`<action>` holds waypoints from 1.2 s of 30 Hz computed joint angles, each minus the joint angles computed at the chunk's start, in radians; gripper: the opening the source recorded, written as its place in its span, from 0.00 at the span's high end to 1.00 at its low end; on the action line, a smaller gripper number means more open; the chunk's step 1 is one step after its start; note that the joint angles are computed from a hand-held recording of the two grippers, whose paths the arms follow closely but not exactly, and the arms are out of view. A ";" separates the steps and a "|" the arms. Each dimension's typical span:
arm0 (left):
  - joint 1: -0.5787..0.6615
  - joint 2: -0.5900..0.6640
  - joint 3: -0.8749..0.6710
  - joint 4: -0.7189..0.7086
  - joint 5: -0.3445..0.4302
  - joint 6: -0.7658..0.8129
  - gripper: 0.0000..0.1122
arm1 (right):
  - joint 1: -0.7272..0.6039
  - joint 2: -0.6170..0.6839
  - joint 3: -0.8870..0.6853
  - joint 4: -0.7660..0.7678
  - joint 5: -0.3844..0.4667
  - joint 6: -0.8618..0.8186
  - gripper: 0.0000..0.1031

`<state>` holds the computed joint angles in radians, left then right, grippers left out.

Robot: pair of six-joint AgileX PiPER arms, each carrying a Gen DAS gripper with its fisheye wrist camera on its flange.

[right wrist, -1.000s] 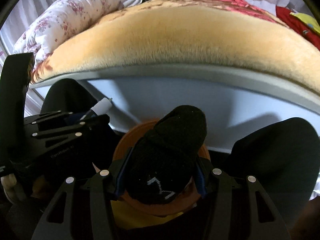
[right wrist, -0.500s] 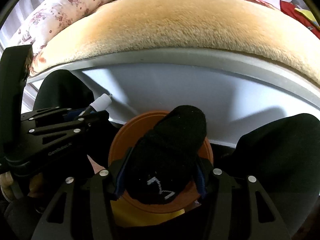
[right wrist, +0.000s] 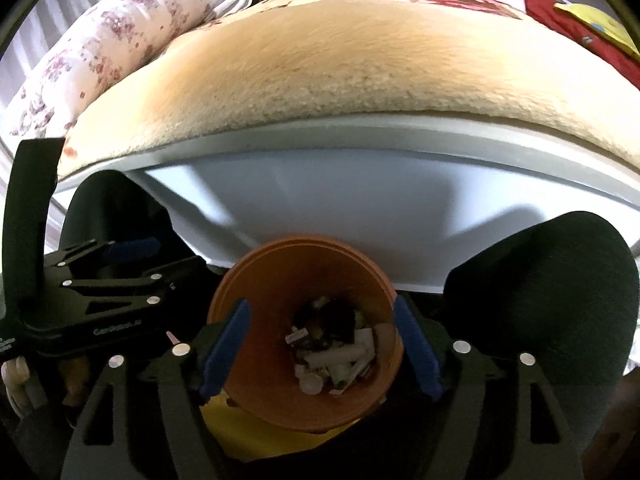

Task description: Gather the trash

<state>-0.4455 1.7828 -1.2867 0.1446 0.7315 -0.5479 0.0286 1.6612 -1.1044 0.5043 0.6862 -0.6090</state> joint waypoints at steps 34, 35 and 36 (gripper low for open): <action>-0.109 -0.219 0.093 0.345 -0.059 -0.344 0.17 | -0.034 -0.290 0.156 0.000 -0.302 0.153 0.05; -0.104 -0.218 0.093 0.334 -0.061 -0.337 0.17 | -0.032 -0.293 0.159 0.000 -0.303 0.154 0.05; -0.101 -0.215 0.091 0.326 -0.060 -0.333 0.17 | -0.032 -0.294 0.160 -0.001 -0.304 0.155 0.05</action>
<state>-0.5469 1.5677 -1.1962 0.4701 0.6713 -0.8811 -0.0031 1.3673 -0.9440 0.5029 0.3820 -0.4536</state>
